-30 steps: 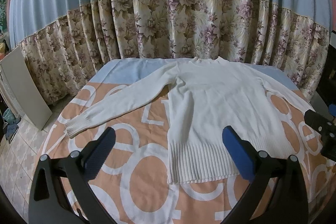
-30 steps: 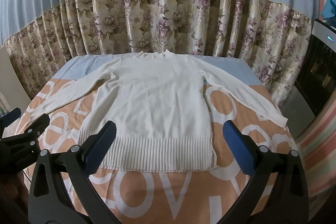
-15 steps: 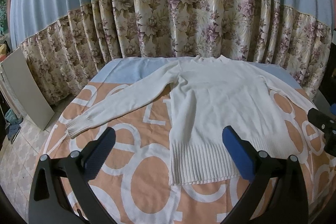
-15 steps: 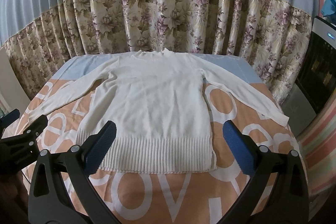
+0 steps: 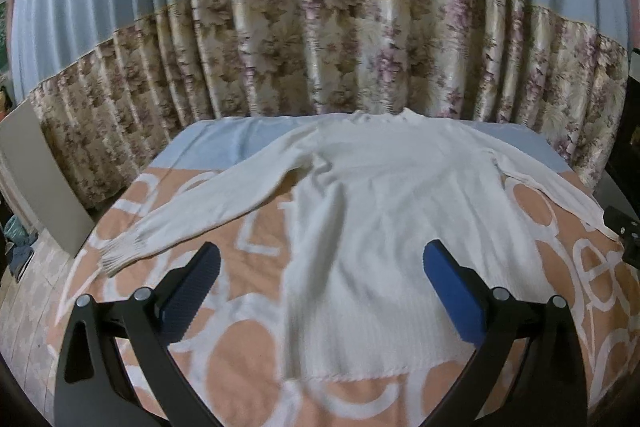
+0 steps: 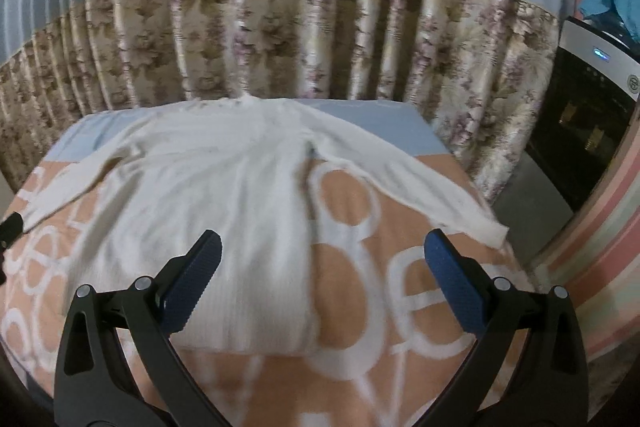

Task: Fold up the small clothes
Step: 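Move the right tool to the sweater's sleeve cuff and grasp it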

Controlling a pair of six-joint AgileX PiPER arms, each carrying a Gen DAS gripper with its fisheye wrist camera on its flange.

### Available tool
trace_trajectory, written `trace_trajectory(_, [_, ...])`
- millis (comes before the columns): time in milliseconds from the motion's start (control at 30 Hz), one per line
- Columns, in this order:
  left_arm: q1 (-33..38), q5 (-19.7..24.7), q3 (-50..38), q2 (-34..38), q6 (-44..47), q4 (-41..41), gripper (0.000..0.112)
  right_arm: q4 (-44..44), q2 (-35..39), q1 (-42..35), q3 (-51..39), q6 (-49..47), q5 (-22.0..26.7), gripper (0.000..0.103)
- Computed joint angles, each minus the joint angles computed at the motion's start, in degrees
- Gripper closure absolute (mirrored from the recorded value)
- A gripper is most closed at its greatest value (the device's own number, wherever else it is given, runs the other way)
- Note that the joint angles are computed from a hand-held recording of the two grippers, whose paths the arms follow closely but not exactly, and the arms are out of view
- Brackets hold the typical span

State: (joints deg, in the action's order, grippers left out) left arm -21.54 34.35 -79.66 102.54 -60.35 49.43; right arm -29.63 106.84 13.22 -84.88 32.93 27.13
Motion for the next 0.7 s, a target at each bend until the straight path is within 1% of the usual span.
trace_trajectory(67, [-1.3,0.3,-3.0,2.7,0.3,-0.7,0.011,-0.7,0.8,-2.4,0.1,-0.8,-0.9,0.003])
trace_trajectory(133, [-2.4,0.9,-6.1,5.2,1.2,-1.4,0.011,3.5,1.9,-5.2,-1.2,-5.6,-0.9,0.003])
trace_trajectory(167, [-2.9,1.4,-8.5,7.1,2.4,-2.3,0.011,7.4,2.6,-7.9,-2.1,-9.0,-0.9,0.003])
trace_trajectory(267, [-4.4,2.2,-13.3,11.0,2.9,-2.1,0.011,12.8,3.9,-13.1,-3.0,-13.8,-2.3,0.003])
trace_trajectory(333, [-5.3,2.5,-16.6,13.9,2.9,-1.7,0.011,10.2,5.5,-16.1,-3.9,-12.2,-3.2,0.003])
trace_trajectory(400, [-6.2,3.9,-20.9,17.4,4.7,-1.7,0.011,8.6,7.3,-18.2,-4.8,-11.5,-4.1,0.003])
trace_trajectory(433, [-6.6,4.5,-23.0,19.2,5.2,-1.5,0.011,8.6,8.1,-19.0,-5.2,-11.8,-4.5,0.004])
trace_trajectory(500, [-6.8,4.7,-26.0,21.7,6.4,-2.5,0.011,10.5,10.9,-21.5,-7.3,-14.3,-5.2,0.010])
trace_trajectory(533, [-6.9,5.3,-28.5,23.5,7.3,-3.5,0.011,10.6,11.5,-22.1,-7.7,-14.7,-5.5,0.010])
trace_trajectory(567, [-7.0,5.2,-29.2,24.2,7.1,-3.6,0.011,10.3,13.0,-22.9,-8.9,-14.8,-5.4,0.010])
trace_trajectory(633, [-7.2,5.9,-31.8,26.3,7.6,-4.3,0.011,14.6,15.7,-24.4,-11.7,-18.9,-4.9,0.010])
trace_trajectory(667, [-7.3,6.4,-33.5,27.5,8.1,-4.9,0.011,18.9,17.7,-25.6,-13.9,-22.8,-4.2,0.011])
trace_trajectory(700, [-7.4,6.6,-34.2,28.1,7.9,-4.9,0.011,20.9,18.7,-26.1,-15.3,-24.7,-3.4,0.014])
